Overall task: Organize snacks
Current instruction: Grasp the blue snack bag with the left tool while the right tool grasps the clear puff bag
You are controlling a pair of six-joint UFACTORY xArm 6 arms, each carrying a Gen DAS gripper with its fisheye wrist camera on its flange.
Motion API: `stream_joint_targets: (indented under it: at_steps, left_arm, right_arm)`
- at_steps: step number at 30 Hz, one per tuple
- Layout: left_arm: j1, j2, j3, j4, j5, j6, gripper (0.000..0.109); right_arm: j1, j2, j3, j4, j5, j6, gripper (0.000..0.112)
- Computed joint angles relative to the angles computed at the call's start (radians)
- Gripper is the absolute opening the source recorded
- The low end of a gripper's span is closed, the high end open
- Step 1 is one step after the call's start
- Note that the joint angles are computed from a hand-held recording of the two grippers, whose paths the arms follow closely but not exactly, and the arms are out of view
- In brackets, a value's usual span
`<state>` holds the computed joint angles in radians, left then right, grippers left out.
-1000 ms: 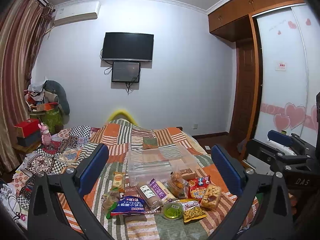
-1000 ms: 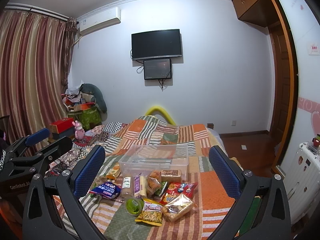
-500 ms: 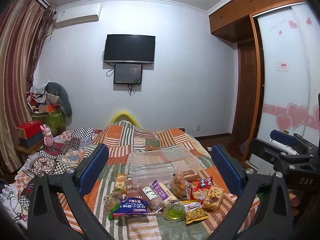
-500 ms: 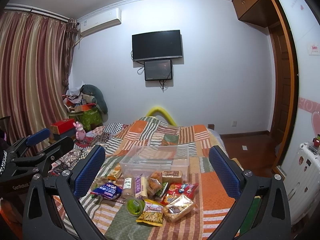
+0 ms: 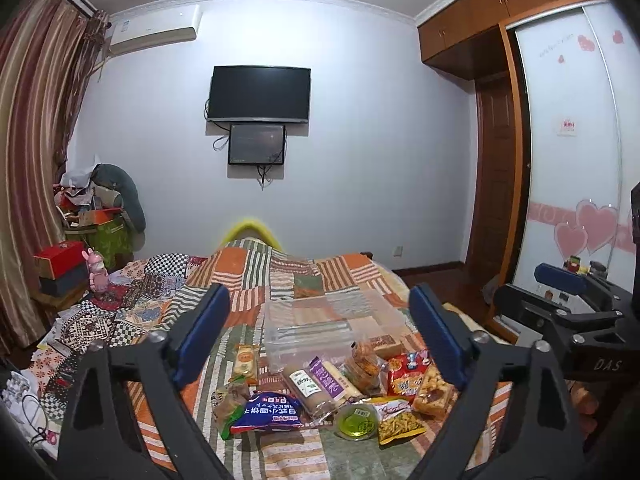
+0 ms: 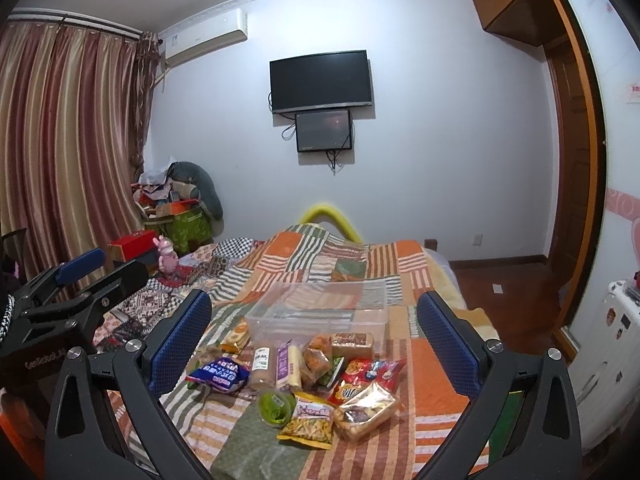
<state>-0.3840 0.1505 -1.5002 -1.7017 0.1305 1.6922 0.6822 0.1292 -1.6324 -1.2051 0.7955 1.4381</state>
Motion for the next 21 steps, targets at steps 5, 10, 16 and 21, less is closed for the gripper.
stream_joint_targets:
  at_steps: [5,10,16,21]
  left_arm:
    - [0.025,0.031,-0.001,0.231,0.036,-0.215,0.077]
    - [0.067,0.096,-0.031,0.543,0.065,-0.454,0.062]
    - [0.138,0.202,-0.115,0.884,0.174,-0.729,0.054]
    - [0.182,0.323,-0.232,1.08,0.308,-0.921,0.054]
  right_arm:
    - [-0.014,0.0,0.019,0.044,-0.016,-0.032,0.093]
    - [-0.037,-0.009,0.054,0.119,-0.006,-0.08,0.086]
    - [-0.073,-0.013,0.093,0.246,0.011,-0.145,0.08]
    - [-0.102,0.007,0.096,0.38,0.014,-0.221,0.075]
